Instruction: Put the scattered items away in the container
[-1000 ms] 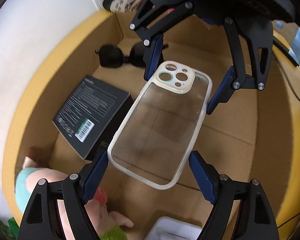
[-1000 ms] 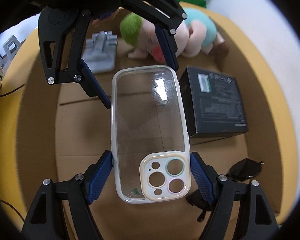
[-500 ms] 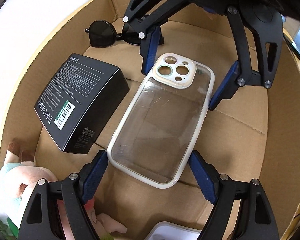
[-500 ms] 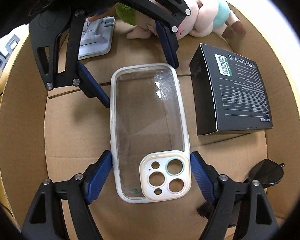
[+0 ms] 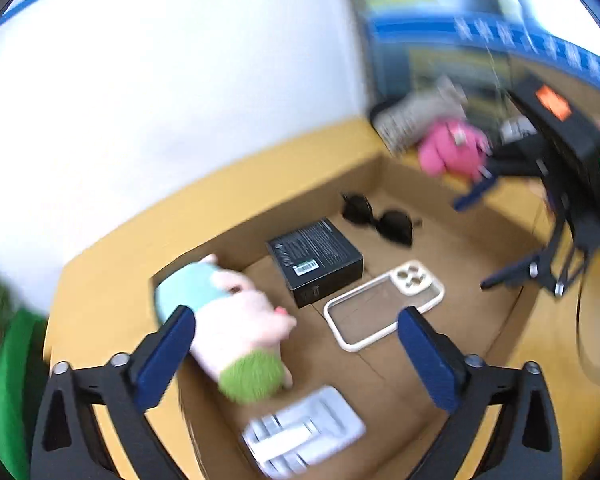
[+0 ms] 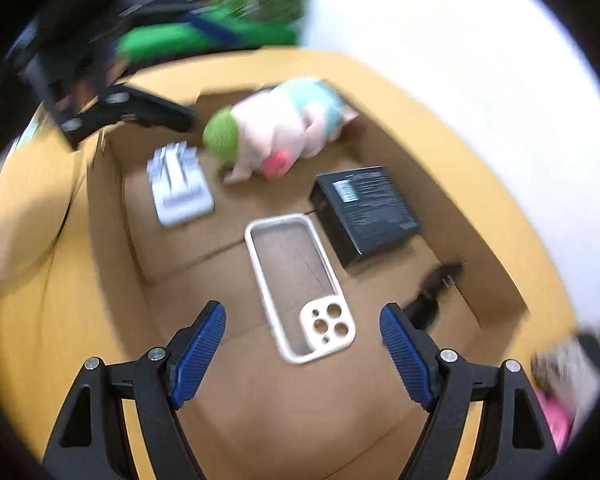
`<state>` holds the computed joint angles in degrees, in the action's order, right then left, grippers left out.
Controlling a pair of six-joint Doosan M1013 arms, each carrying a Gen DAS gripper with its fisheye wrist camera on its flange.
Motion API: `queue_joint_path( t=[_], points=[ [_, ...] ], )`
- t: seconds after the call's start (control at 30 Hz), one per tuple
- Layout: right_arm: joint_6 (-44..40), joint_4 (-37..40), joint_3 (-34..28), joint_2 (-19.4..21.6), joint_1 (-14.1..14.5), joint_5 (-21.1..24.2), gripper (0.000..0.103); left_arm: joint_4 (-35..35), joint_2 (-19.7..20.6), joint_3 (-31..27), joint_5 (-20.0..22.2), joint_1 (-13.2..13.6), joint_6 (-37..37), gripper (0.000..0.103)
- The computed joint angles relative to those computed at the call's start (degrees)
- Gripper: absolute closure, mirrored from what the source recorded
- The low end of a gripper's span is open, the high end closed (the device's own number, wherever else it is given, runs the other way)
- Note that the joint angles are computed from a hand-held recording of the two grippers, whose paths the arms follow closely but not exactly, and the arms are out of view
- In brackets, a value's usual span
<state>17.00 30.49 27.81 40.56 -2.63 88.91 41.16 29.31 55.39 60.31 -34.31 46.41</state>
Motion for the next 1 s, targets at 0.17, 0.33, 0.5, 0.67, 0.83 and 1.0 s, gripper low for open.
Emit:
queue_joint_path(
  t=[0.17, 0.33, 0.5, 0.67, 0.83, 1.0],
  points=[
    [15.81, 1.77, 16.18, -7.33, -1.7, -15.87, 0.023, 9.28, -3.46, 8.61, 1.56, -3.75, -23.01, 0.0],
    [28.18, -2.89, 27.87, -11.71, -1.42, -30.72, 0.023, 15.94, -2.71, 12.49, 3.58, -6.26, -38.03, 0.0],
    [27.61, 3.12, 34.36, -14.07, -1.66, -39.87, 0.021, 19.3, -1.42, 13.02, 5.08, -7.37, -40.38, 0.0],
    [22.89, 9.03, 39.14, -15.5, -1.81, -47.19, 0.017, 21.09, -0.33, 13.47, 7.18, -7.89, -44.38, 0.0],
    [16.92, 15.19, 41.75, -16.21, -2.17, -50.7, 0.016, 24.16, 0.57, 13.32, 9.56, -8.51, -45.65, 0.0],
    [14.14, 18.68, 41.85, -15.96, -2.73, -50.15, 0.014, 24.27, 1.11, 12.52, 10.99, -8.65, -45.32, 0.0]
  ],
)
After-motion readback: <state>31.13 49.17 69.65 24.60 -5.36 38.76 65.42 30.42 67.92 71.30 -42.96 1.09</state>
